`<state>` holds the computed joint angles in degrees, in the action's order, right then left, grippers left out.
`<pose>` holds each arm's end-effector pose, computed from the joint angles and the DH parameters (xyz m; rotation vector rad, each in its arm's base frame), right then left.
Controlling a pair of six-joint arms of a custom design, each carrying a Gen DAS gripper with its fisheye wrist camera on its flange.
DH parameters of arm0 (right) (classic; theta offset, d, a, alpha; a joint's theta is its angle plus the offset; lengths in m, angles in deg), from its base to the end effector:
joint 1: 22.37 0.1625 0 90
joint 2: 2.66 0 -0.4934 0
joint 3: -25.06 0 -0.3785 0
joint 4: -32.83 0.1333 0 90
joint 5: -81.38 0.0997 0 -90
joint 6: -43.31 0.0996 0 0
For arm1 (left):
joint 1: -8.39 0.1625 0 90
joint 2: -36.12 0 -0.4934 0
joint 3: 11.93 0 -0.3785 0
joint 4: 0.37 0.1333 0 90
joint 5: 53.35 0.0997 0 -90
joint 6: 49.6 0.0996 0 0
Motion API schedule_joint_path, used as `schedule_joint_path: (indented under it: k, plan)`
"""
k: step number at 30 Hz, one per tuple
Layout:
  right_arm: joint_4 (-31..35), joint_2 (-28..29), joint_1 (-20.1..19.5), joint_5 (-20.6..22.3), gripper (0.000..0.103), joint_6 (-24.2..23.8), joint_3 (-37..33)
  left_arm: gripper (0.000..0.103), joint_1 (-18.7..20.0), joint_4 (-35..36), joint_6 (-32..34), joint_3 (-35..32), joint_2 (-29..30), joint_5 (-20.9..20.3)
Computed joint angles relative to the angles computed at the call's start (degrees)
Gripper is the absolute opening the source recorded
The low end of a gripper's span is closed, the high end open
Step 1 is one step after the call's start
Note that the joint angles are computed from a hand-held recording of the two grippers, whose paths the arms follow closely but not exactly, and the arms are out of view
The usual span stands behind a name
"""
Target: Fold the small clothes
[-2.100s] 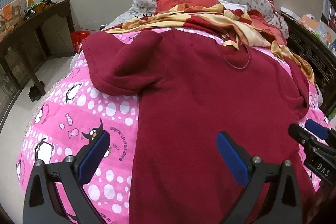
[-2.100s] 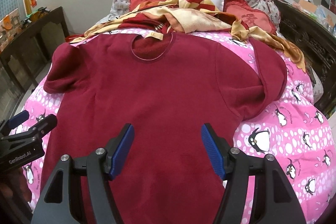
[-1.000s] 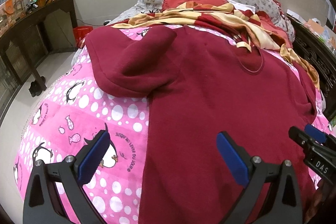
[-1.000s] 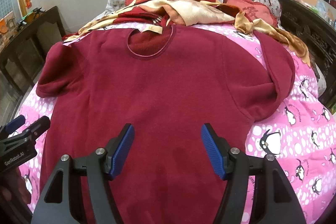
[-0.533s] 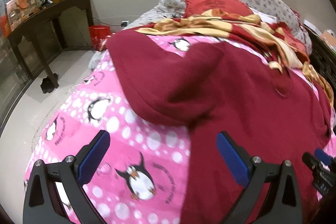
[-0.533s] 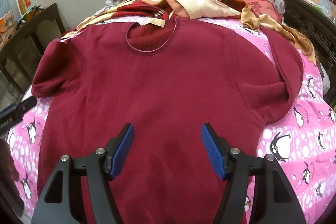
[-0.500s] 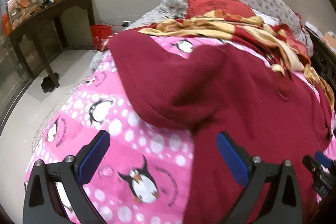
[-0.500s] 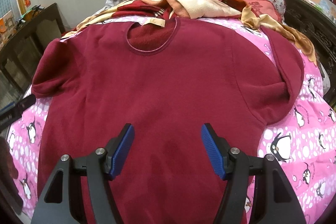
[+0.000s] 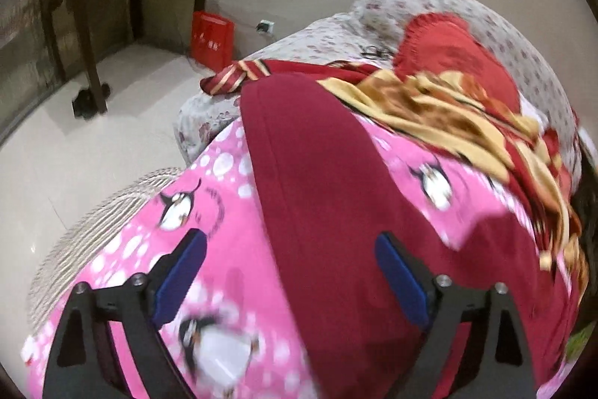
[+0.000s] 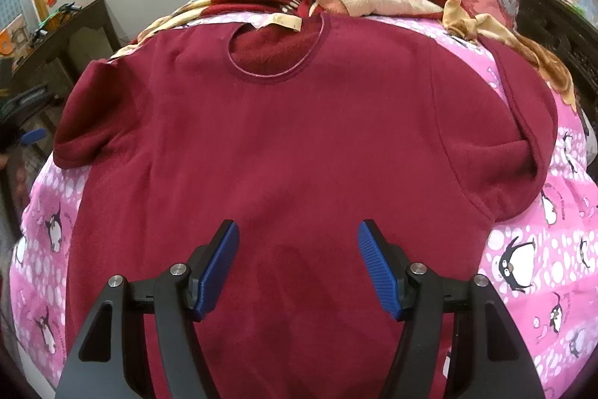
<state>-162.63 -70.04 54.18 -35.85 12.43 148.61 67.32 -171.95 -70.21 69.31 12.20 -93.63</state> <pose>-0.0386 -0.5384 0.3213 0.0953 -2.2991 0.7627 -0.2195 -0.7699 0.0262 -0.0190 2.3820 -0.9372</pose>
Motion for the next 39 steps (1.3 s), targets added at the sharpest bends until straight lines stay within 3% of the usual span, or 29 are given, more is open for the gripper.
schedule_joint_path:
  k: [3, 5, 7, 8, 9, 10, 12, 14, 18, 22, 29, 34, 39]
  plan:
    - [1.12, -0.15, -0.17, 0.08, 0.071, 0.29, -0.3, 0.086, 1.63, 1.76, -2.45, -3.96, 1.75, 1.49]
    - [1.25, -0.11, -0.32, 0.15, 0.071, 0.35, -0.45, 0.083, 2.92, 3.64, -4.42, -6.52, 2.64, 0.11]
    - [1.67, -0.09, -0.55, 0.14, 0.071, 0.66, -0.63, 0.071, 3.88, 5.76, -5.8, -8.05, 3.03, -2.38]
    - [2.0, -0.11, -0.73, 0.23, 0.071, 0.9, -0.73, 0.058, 4.49, 6.09, -5.72, -8.84, 3.22, -4.7]
    - [2.18, -0.07, -0.89, 0.26, 0.071, 1.16, -0.82, 0.038, 4.74, 5.49, -5.29, -9.07, 3.32, -6.27]
    - [2.43, -0.07, -0.97, 0.22, 0.071, 1.39, -0.92, 0.028, 5.01, 4.03, -4.42, -8.95, 3.22, -8.55]
    - [3.27, -0.17, -1.32, 0.44, 0.071, 2.2, -1.15, 0.009, 4.84, 3.96, -3.4, -8.96, 2.98, -8.94]
    - [3.77, -0.4, -1.46, 0.7, 0.071, 2.64, -1.23, 0.008, 4.17, 4.16, -2.09, -8.36, 2.21, -8.97]
    - [2.6, -1.11, -1.47, 1.31, 0.071, 2.23, -0.91, 0.008, 1.19, -3.38, 3.16, -3.15, -1.23, -12.62]
    - [2.74, -2.17, -1.47, 1.76, 0.071, 2.99, -1.02, 0.008, -3.86, -9.81, 10.95, 1.49, -3.67, -14.91]
    - [2.09, -4.85, -1.88, 3.22, 0.071, 4.14, -0.12, 0.008, -11.57, -12.86, 16.76, 5.4, -2.98, -21.02]
    - [1.87, -7.02, -3.21, 2.81, 0.071, 5.28, -0.16, 0.008, -15.29, -9.31, 19.02, 7.45, 1.27, -26.27]
    - [6.06, -10.24, -5.42, 4.49, 0.071, 9.0, -1.12, 0.03, -17.02, -0.88, 19.58, 9.25, 5.67, -27.32]
